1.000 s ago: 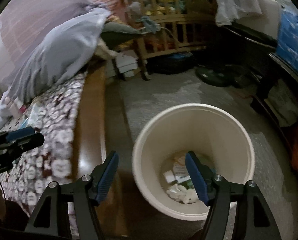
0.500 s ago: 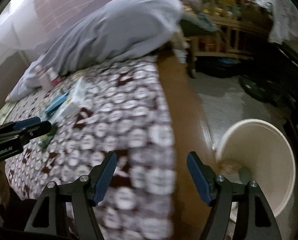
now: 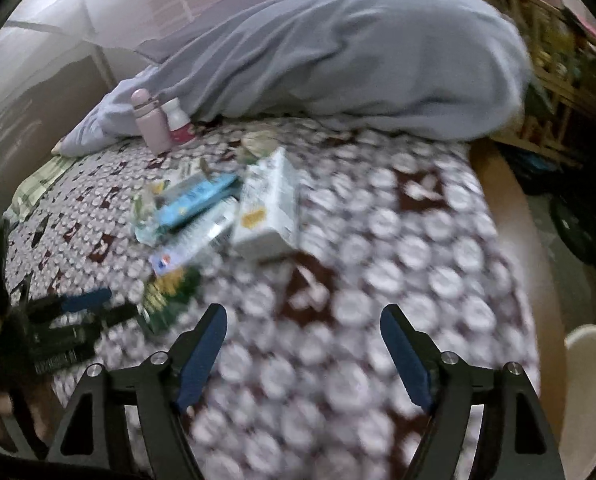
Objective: Collect trash
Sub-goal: 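Grasp the green snack bag with the left gripper while the right grasps the white milk carton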
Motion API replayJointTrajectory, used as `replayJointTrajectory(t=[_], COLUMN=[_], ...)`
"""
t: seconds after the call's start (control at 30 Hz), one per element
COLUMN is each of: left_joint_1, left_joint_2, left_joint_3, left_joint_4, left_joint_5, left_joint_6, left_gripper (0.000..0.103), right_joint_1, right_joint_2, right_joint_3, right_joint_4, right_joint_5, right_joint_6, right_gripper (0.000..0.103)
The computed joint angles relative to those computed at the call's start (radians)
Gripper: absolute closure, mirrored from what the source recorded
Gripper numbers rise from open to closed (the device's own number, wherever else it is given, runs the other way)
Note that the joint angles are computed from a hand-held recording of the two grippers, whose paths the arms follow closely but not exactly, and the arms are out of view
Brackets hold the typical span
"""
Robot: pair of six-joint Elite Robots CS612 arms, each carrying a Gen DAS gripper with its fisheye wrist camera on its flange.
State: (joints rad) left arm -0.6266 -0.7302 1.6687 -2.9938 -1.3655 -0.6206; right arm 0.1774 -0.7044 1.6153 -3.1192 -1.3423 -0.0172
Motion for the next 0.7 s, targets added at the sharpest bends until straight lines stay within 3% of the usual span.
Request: replayJointTrajectory(t=[0.33,0.47,0.53,0.57,0.63,0.67,0.7], left_joint_1=[0.017,0.017,0.019,0.021,0.02,0.02,0.02], left_joint_2=[0.045,0.066,0.074,0.081,0.084,0.085,0.085], left_joint_3=[-0.053,-0.088,-0.097,-0.102,-0.099,-0.095,-0.091], left_joint_4=[-0.028,0.009,0.012,0.005,-0.008,-0.021,-0.033], left_joint_5=[-0.097,-0.102,-0.11,-0.12,-0.118,-0.117,-0.125], left_joint_6=[0.028,0.048,0.049,0.052,0.054,0.053,0.05], left_gripper=[0.051,0.051,0.051,0.051,0.055,0.065,0.069], right_joint_1=[0.054,0.057,0.058,0.06,0.054,0.052,0.049], right_joint_2=[0.134,0.168,0.179,0.184,0.182,0.174,0.166], right_joint_3=[-0.297,-0.351,-0.368,-0.374,-0.361,-0.345,-0.328], right_joint_4=[0.244,0.267,0.283,0.293,0.269,0.255,0.238], right_joint_5=[-0.078,-0.074,-0.076,-0.085,-0.066,-0.059,-0.051], right_joint_6=[-0.015,-0.02,-0.029,-0.032,-0.031,-0.031,-0.03], right_gripper=[0.026,0.026,0.038,0.05,0.049,0.05,0.05])
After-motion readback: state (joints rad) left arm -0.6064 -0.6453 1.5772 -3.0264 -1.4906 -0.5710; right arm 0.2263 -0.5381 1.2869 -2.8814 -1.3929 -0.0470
